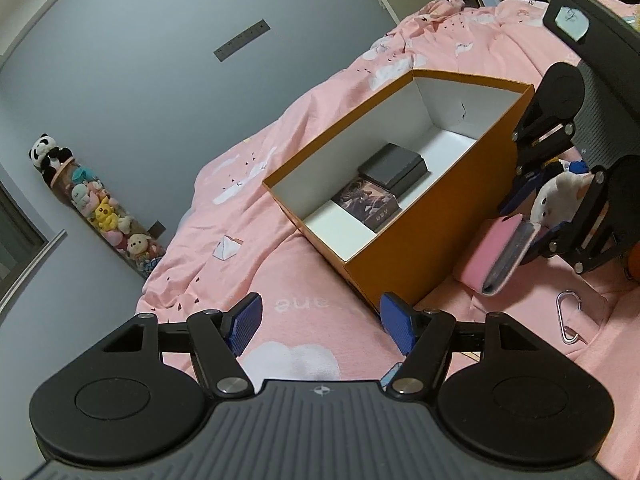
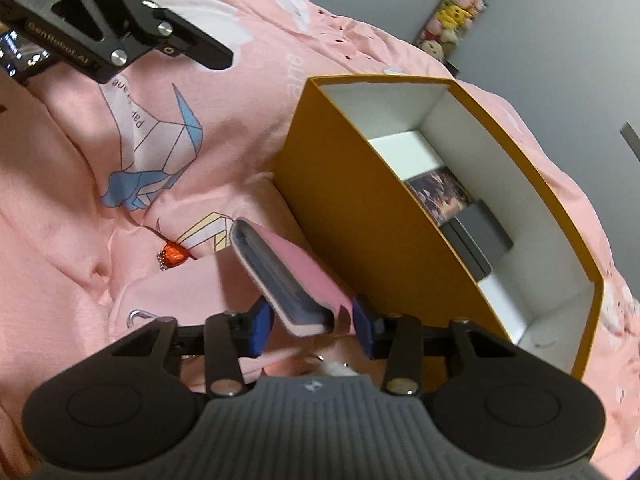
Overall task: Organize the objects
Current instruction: 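Grasp the pink card holder beside the box with the right gripper, then grasp the light pink zip pouch with the left gripper while the right gripper holds the card holder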
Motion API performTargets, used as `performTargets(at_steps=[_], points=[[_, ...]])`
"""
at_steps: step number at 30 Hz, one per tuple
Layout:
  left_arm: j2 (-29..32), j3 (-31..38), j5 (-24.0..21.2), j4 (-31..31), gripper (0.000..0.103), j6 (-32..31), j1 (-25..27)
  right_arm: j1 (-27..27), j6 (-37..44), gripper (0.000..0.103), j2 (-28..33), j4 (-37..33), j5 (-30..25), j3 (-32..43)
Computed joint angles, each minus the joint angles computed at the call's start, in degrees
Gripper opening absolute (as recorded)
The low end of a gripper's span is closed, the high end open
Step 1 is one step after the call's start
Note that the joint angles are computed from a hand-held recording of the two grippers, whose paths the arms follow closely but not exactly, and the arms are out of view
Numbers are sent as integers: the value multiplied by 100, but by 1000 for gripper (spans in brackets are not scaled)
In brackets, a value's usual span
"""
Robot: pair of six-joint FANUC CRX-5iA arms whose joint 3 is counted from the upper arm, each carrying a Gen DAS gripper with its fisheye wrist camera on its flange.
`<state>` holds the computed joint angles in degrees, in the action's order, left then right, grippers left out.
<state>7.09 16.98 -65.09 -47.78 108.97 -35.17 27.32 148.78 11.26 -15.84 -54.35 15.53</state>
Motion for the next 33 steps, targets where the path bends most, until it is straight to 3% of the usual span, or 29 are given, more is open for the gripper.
performTargets(at_steps=[5,10,16,25,33], points=[[56,78,-87,47,79,-81,-6,-13,215,36,100,-101,6,96],[81,137,-111,137,79,-144,0,-98,217,24,61,-268,127,90],[104,231,8,695,79,-204,167,-310,318,21,-80,-629,214,150],[261,402,163,2529,79,-211,739,-977,-899,19,66,-1467,-928,1117],[710,328,-42,4722,78,270,1500,-1608,-2217,17,104,-2104,-1774,1573]])
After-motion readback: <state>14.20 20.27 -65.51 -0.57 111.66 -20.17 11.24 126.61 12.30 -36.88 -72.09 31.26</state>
